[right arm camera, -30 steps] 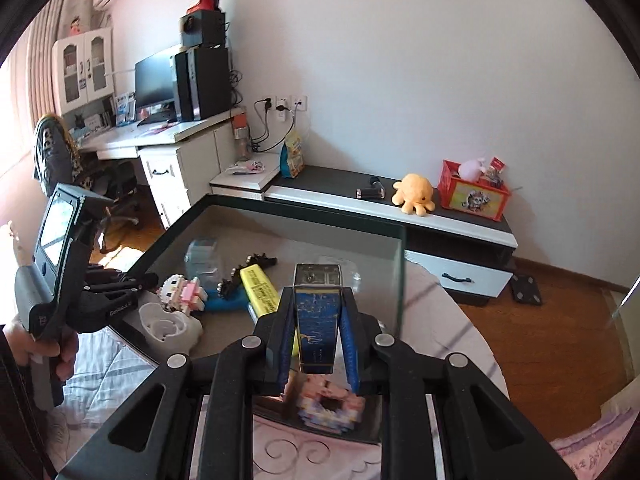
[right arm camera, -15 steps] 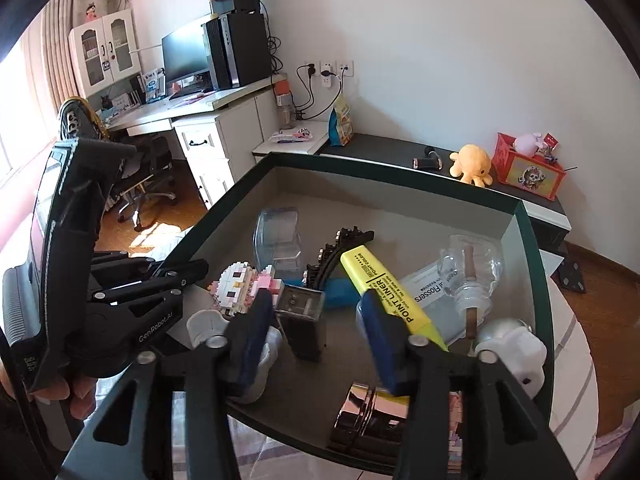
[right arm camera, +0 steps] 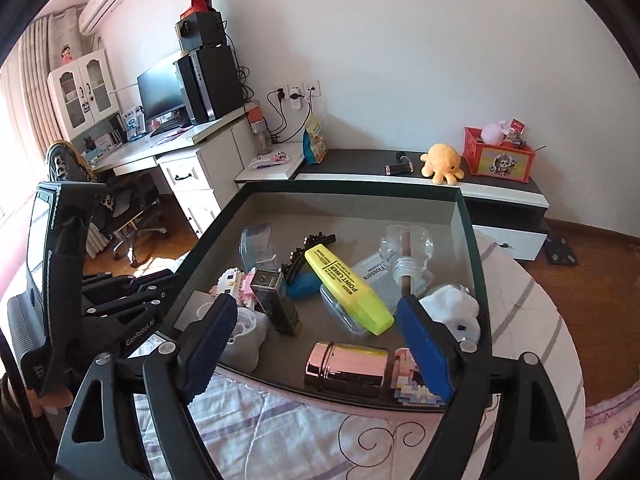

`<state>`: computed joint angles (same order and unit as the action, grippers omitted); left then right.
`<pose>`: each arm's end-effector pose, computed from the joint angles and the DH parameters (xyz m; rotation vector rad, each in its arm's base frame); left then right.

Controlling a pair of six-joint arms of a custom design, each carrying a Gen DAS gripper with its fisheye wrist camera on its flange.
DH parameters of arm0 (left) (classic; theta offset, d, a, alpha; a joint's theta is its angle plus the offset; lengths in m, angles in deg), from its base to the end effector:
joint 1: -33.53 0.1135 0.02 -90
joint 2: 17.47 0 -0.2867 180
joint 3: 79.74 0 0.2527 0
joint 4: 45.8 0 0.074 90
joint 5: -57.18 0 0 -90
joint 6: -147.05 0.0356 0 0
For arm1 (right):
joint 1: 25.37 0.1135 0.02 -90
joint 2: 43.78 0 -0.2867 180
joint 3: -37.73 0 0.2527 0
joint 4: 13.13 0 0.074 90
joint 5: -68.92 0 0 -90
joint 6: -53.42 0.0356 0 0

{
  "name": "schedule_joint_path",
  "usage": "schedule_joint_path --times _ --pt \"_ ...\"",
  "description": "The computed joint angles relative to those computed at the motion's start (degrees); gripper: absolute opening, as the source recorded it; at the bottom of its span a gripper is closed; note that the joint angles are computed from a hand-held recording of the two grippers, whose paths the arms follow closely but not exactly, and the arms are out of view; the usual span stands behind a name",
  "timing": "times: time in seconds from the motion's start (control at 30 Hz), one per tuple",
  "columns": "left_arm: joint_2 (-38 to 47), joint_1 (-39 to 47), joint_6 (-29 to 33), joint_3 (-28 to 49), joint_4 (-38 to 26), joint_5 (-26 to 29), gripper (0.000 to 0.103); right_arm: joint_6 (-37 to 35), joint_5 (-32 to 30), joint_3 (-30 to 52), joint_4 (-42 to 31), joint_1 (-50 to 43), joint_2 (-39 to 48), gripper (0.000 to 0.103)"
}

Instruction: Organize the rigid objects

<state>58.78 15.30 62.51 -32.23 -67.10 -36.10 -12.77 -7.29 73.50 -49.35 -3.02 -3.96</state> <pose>0.2322 -0.0743 0.1865 0.4764 2.3955 -0.0293 0.1278 0.0434 0.2091 0.1548 2.2490 0.1585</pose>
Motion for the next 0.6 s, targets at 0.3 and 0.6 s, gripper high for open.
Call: schedule_joint_path --times 0.3,0.6 --pt "-13.6 -6.0 -3.0 -2.9 -7.3 -1.6 0.012 3.2 5.1 1.5 -12.0 3.6 -10.3 0.103" --pt "-31.1 -20.9 -10.5 -6.0 -13.0 -15.3 0.103 19.8 24.5 6.0 -27.1 27.1 -13.3 0.103"
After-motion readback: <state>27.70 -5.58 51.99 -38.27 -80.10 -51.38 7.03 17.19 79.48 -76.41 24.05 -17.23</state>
